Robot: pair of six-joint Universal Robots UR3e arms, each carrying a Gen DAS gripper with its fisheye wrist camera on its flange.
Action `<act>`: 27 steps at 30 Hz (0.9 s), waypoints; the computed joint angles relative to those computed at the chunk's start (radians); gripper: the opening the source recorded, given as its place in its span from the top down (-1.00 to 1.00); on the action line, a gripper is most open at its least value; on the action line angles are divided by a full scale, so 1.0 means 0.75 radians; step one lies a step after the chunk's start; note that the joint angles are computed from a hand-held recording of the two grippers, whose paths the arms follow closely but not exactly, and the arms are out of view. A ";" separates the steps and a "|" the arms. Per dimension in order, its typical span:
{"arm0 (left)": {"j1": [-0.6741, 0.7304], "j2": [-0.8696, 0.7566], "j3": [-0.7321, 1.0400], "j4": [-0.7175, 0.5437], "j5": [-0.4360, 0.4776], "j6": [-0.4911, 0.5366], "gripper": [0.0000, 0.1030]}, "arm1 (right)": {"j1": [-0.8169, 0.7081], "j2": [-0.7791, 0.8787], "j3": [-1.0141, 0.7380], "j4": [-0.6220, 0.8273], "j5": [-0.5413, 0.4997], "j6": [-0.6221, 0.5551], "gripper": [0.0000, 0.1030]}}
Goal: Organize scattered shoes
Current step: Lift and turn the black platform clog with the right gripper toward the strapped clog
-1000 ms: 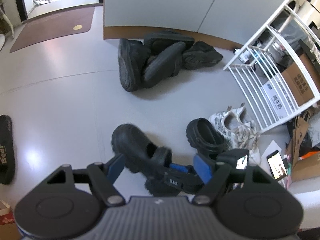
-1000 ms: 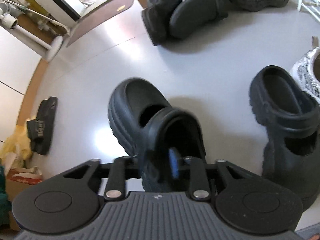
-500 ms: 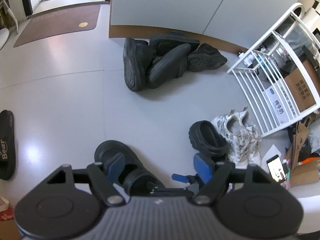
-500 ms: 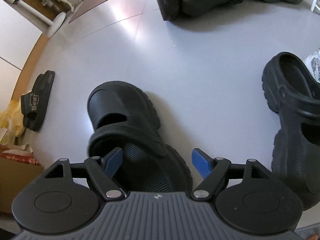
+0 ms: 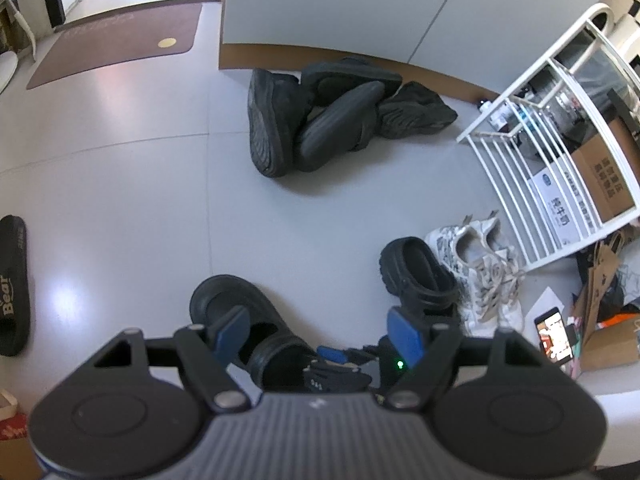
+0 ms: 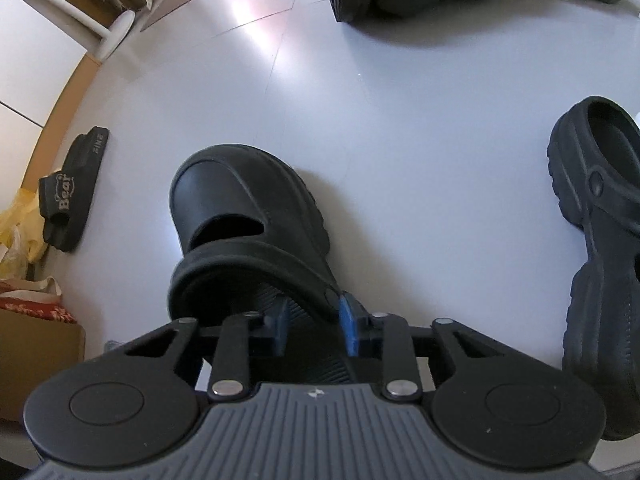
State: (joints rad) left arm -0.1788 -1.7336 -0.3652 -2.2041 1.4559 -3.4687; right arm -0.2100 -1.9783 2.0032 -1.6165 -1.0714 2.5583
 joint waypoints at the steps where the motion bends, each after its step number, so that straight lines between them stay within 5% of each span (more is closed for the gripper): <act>1: -0.001 -0.009 0.013 -0.005 0.000 -0.001 -0.52 | -0.008 0.000 0.001 0.003 0.003 -0.012 0.48; 14: -0.021 -0.054 0.096 -0.045 -0.002 -0.003 -0.52 | -0.097 0.027 -0.052 -0.022 -0.026 -0.087 0.64; 16: -0.026 -0.060 0.106 -0.047 0.000 -0.006 -0.52 | -0.134 0.036 -0.073 -0.011 -0.015 -0.111 1.00; 27: -0.022 -0.062 0.087 -0.034 0.009 -0.006 -0.52 | -0.210 0.142 -0.170 -0.027 0.018 0.004 0.89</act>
